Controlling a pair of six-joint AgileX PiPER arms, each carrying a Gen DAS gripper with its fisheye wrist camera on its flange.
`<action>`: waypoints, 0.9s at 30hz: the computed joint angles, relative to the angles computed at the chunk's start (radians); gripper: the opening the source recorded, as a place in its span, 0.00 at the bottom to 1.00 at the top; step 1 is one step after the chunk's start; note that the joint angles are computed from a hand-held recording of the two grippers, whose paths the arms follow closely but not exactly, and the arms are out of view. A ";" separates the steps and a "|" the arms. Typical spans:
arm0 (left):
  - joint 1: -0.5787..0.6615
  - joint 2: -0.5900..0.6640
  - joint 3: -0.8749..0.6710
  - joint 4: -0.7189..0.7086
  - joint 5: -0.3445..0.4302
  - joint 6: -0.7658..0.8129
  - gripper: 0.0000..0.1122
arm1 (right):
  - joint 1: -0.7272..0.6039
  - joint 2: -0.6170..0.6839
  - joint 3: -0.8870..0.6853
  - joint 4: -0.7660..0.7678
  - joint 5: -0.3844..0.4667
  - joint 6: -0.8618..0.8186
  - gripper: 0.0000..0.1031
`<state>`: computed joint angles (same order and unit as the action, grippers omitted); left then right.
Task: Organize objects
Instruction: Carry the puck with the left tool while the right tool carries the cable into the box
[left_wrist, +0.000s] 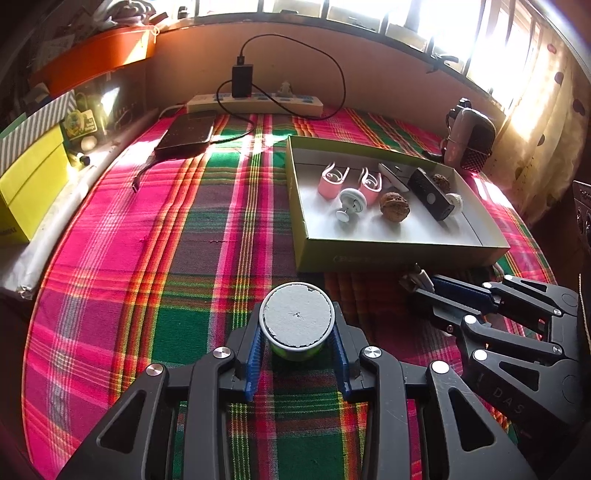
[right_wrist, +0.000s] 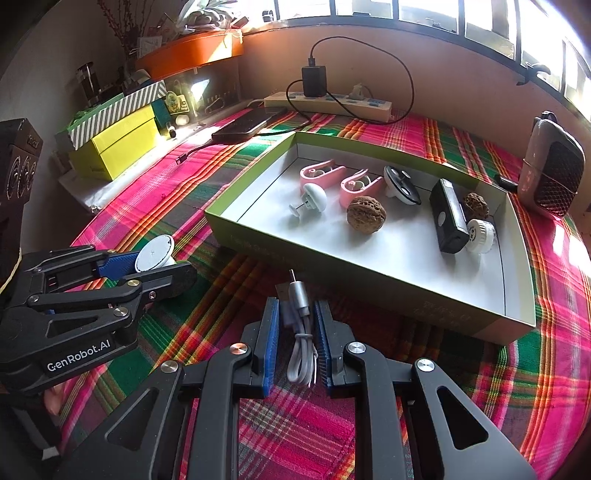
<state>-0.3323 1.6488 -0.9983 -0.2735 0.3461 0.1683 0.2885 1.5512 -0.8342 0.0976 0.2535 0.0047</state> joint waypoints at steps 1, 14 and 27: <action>-0.002 -0.003 0.000 0.005 0.001 -0.005 0.27 | -0.003 -0.004 0.001 0.029 0.002 -0.024 0.19; -0.025 -0.053 -0.003 0.024 0.019 -0.020 0.27 | -0.036 -0.080 0.030 0.067 0.009 -0.042 0.19; -0.051 -0.042 -0.080 -0.038 0.054 0.036 0.27 | -0.098 -0.144 0.034 0.003 0.037 0.027 0.19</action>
